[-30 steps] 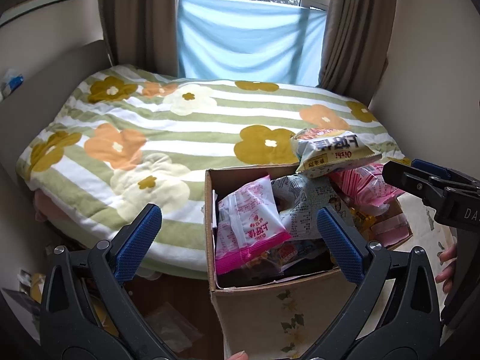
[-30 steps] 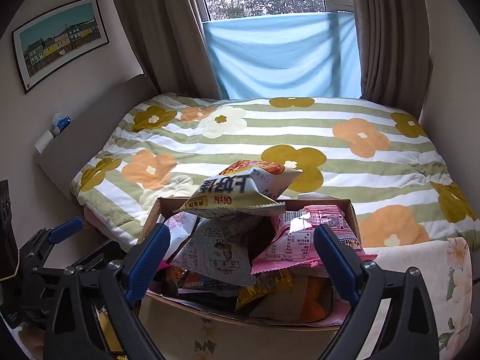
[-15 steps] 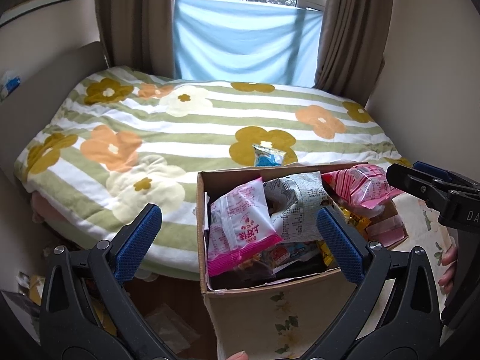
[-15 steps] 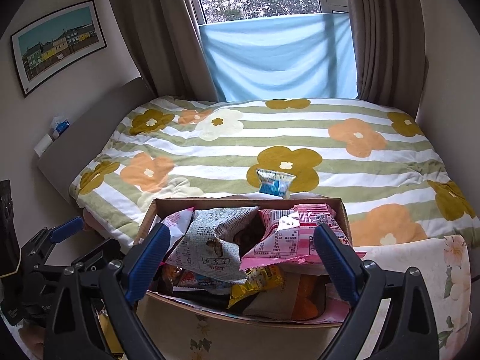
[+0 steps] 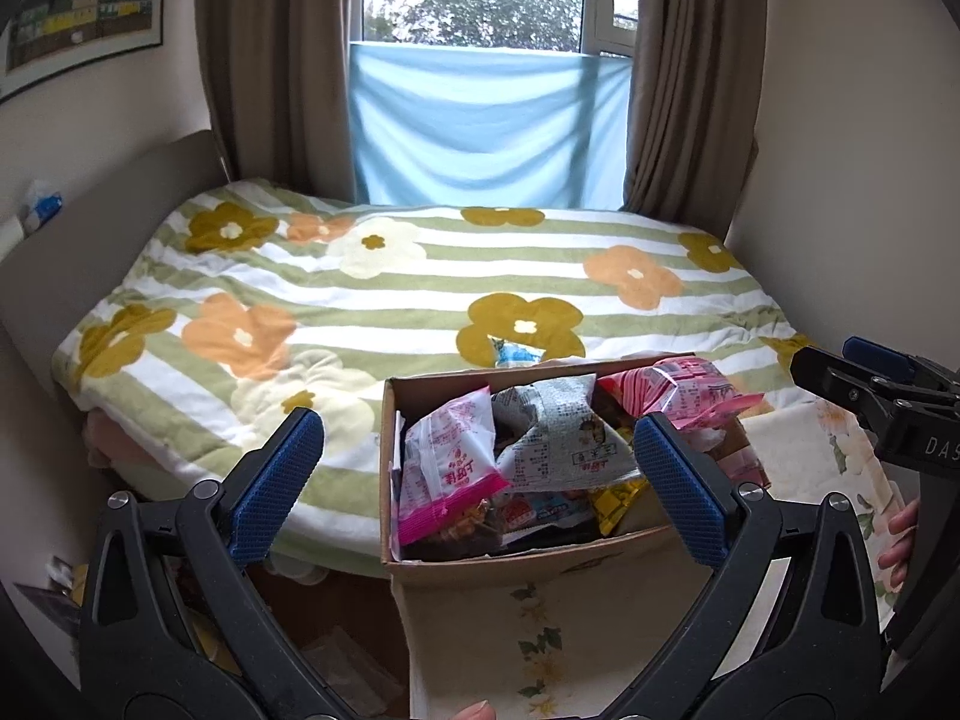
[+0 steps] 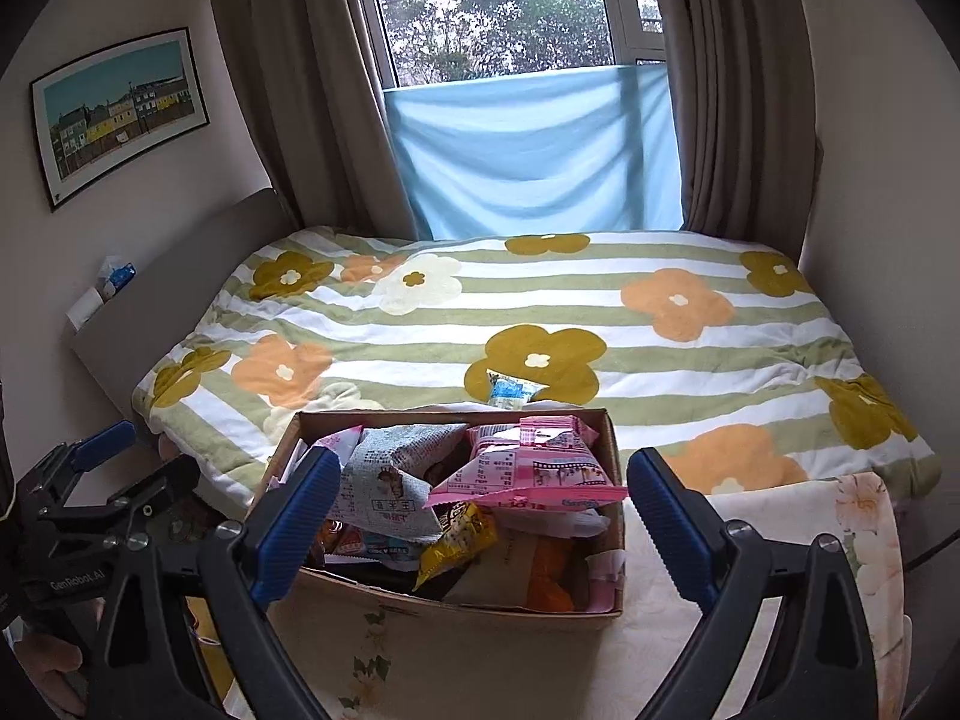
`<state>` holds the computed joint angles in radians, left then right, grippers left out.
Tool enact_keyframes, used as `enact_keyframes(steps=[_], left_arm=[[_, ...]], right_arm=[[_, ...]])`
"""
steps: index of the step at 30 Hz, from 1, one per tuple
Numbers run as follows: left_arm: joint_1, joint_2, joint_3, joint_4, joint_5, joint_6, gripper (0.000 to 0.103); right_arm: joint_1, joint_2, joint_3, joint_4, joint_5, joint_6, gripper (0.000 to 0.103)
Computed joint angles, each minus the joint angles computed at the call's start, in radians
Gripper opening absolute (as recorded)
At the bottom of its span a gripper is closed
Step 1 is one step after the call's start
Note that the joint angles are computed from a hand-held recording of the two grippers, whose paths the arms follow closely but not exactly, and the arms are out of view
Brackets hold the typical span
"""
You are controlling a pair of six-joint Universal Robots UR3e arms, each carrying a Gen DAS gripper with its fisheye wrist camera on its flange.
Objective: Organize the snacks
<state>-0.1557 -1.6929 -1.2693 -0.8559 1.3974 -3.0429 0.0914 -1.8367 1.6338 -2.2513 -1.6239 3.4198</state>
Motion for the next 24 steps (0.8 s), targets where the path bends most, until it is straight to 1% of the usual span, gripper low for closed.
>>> enact_keyframes(steps=[5,9,15,17,19,21,23,24], left_arm=[[-0.07,0.116,-0.05,-0.004,0.084,-0.078,0.103],[-0.164,0.193,-0.059,-0.034,0.204,-0.146,0.103],[-0.333,0.274,-0.074,-0.063,0.377,-0.222,0.103],[-0.395,0.296,-0.083,-0.078,0.44,-0.24,0.103],[-0.458,0.313,-0.099,-0.079,0.5,-0.251,0.103],[-0.524,0.321,-0.107,-0.089,0.566,-0.272,0.103],[-0.568,0.336,-0.119,-0.094,0.599,-0.291,0.103],[-0.583,0.345,-0.129,-0.095,0.608,-0.3,0.103]], right_arm=[[-0.041,-0.177,0.038,0.082,-0.017,-0.053,0.095],[-0.043,-0.312,0.023,0.19,-0.09,-0.076,0.095],[-0.045,-0.463,-0.053,0.419,-0.157,-0.092,0.096],[0.008,-0.489,-0.071,0.479,-0.219,-0.052,0.096],[0.041,-0.514,-0.087,0.538,-0.25,-0.02,0.096],[0.165,-0.503,-0.102,0.577,-0.361,0.064,0.096],[0.329,-0.473,-0.119,0.62,-0.492,0.187,0.096],[0.39,-0.462,-0.127,0.639,-0.541,0.239,0.096]])
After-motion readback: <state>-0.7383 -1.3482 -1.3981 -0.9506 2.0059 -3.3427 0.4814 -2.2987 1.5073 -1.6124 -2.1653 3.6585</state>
